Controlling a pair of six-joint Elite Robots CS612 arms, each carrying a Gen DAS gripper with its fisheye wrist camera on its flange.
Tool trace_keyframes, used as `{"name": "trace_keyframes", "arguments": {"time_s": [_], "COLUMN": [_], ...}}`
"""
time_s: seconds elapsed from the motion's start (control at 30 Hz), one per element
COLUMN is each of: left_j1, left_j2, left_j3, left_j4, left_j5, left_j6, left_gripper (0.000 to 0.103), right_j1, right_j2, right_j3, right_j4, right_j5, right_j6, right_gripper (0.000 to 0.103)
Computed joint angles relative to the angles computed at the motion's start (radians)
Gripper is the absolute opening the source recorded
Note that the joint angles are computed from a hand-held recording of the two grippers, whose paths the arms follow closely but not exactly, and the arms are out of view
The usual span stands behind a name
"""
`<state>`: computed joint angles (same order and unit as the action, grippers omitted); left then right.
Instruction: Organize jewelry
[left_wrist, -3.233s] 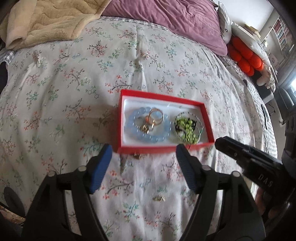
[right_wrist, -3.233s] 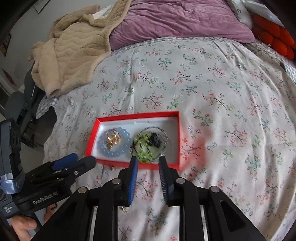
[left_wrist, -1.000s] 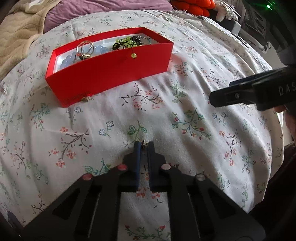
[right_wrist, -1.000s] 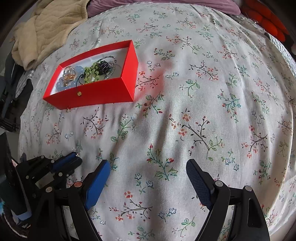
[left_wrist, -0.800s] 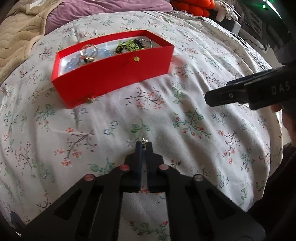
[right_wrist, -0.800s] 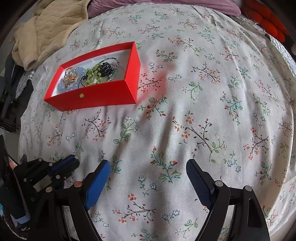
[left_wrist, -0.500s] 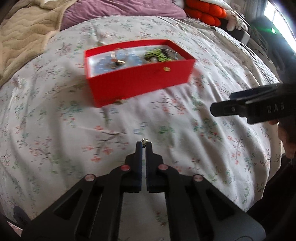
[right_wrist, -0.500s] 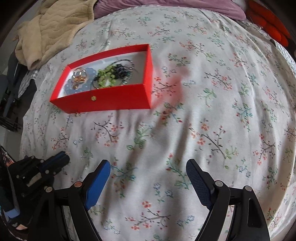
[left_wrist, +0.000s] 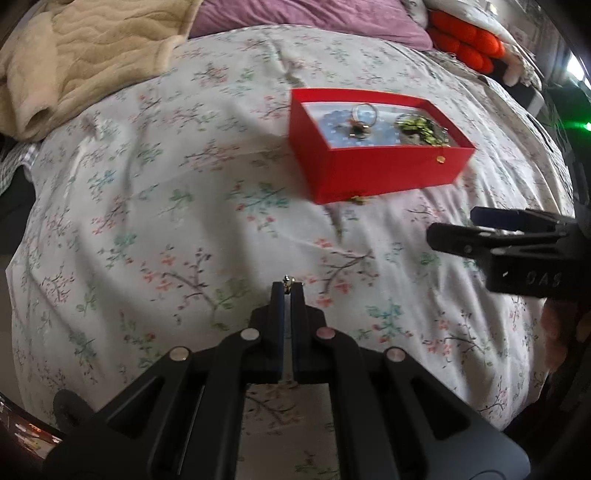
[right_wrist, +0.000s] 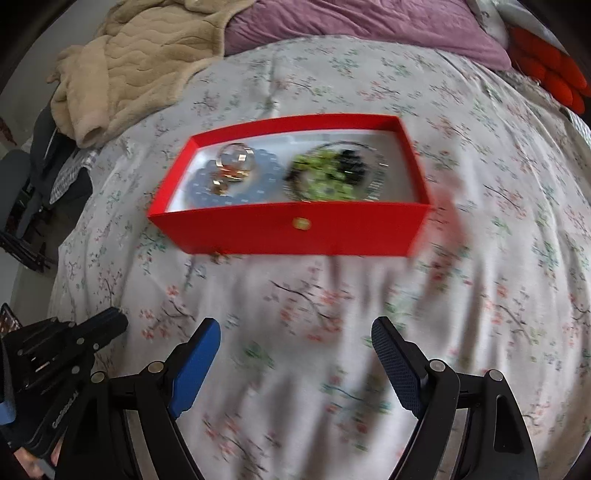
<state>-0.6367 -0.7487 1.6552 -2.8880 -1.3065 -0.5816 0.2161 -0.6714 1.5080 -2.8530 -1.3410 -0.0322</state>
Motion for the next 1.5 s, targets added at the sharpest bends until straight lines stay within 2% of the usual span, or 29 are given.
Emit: {"name": "trace_keyframes", "arguments": {"time_s": [0.17,0.27,0.43,0.53,0.8,0.97,1.07,1.5], "left_j1": [0.009,0.014,0.023,0.027,0.029,0.031,0.031,0.031], "left_j2": [-0.004,-0.008,-0.012,-0.011,-0.008,-0.008,-0.008,-0.009], "left_j3": [0.008,0.017,0.026,0.028,0.026,0.025,0.025,0.022], "left_j4": [0.017,0.011,0.006,0.008,0.007,0.008,0.009,0.011], "left_j5": [-0.015,-0.020,-0.044,-0.056,-0.079,-0.086,-0.086,-0.075], "left_j6": [-0.049,-0.062,-0.076,-0.080,-0.076,-0.077,-0.078,-0.082], "left_gripper": [0.004,0.004,0.004,0.004,0.004,0.004,0.004,0.004], "right_j1": [0.024,0.036,0.054,0.059,0.068,0.065,0.061,0.049], "right_j2": [0.027,0.043,0.068,0.074,0.089,0.096,0.097,0.071], "right_j3": [-0.013,-0.021,-0.032,-0.034,-0.056,-0.065,-0.066,-0.044], "right_j4": [-0.067,-0.103,-0.168,-0.193,-0.205,-0.210,-0.208,-0.169], "right_j5": [-0.020,-0.034,-0.090,-0.097,-0.070,-0.043,-0.031,-0.016], "right_j6": [0.023,0.029,0.015,0.015,-0.001,0.008,0.005,-0.006], "right_gripper": [0.083,0.072,0.063,0.057,0.041,0.025,0.011,0.008]}}
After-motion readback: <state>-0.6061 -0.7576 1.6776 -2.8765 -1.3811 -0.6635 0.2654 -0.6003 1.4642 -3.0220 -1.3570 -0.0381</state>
